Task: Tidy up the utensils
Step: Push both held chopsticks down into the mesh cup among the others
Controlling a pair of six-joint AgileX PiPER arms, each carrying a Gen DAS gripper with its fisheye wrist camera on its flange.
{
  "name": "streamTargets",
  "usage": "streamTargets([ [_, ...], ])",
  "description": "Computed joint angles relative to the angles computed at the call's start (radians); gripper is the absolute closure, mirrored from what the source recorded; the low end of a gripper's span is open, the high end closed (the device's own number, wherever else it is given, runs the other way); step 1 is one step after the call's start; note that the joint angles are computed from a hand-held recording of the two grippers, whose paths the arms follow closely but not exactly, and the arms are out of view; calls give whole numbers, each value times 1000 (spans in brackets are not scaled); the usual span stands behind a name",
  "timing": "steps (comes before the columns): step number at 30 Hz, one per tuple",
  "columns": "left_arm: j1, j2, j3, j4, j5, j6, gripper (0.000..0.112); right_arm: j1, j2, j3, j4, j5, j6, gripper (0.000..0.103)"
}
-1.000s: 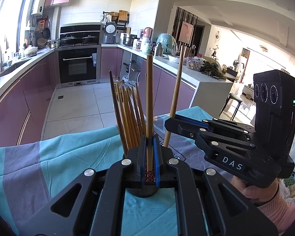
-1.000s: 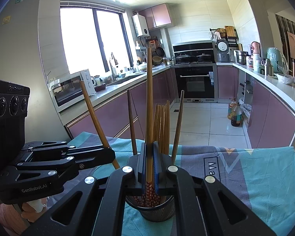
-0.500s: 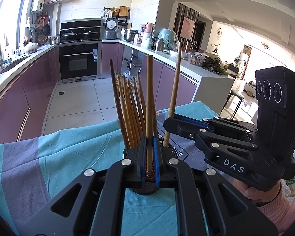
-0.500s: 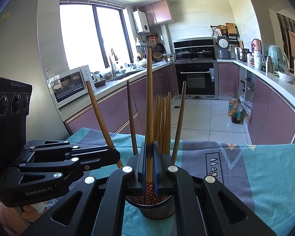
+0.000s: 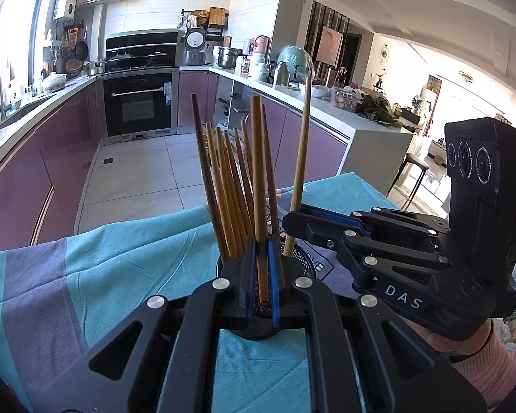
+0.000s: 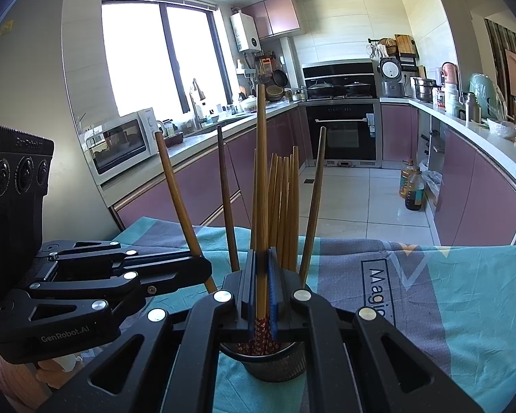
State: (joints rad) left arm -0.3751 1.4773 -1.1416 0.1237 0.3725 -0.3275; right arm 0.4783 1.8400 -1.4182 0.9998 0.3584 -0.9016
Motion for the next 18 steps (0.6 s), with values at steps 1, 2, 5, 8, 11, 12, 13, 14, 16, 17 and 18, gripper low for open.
streamTargets([
  [1, 1, 3, -3, -2, 1, 3, 105, 0, 2, -1, -1, -1, 2, 98],
  [2, 3, 6, -6, -2, 1, 3, 105, 0, 3, -2, -4, 0, 4, 98],
  [5, 8, 34, -44, -6, 17, 11, 105, 0, 12, -13, -20, 2, 23, 98],
  [8, 11, 54, -62, 3, 23, 3, 104, 1, 24, -25, -42, 5, 44, 98],
  [11, 14, 68, -68, 8, 21, -4, 104, 1, 38, -41, -64, 13, 65, 98],
  [12, 17, 72, -68, 8, 20, -3, 104, 2, 42, -44, -70, 14, 72, 98],
  [13, 22, 82, -80, 2, 24, 6, 104, 1, 45, -47, -75, 15, 76, 98],
  [14, 22, 92, -92, 7, 28, 3, 104, 1, 50, -53, -85, 17, 86, 98],
  [16, 29, 106, -107, 0, 32, 13, 104, 3, 54, -56, -93, 16, 94, 98],
  [17, 33, 115, -116, -6, 34, 22, 104, 4, 56, -59, -98, 17, 98, 98],
  [18, 37, 120, -121, -10, 35, 28, 104, 4, 60, -63, -103, 19, 103, 98],
])
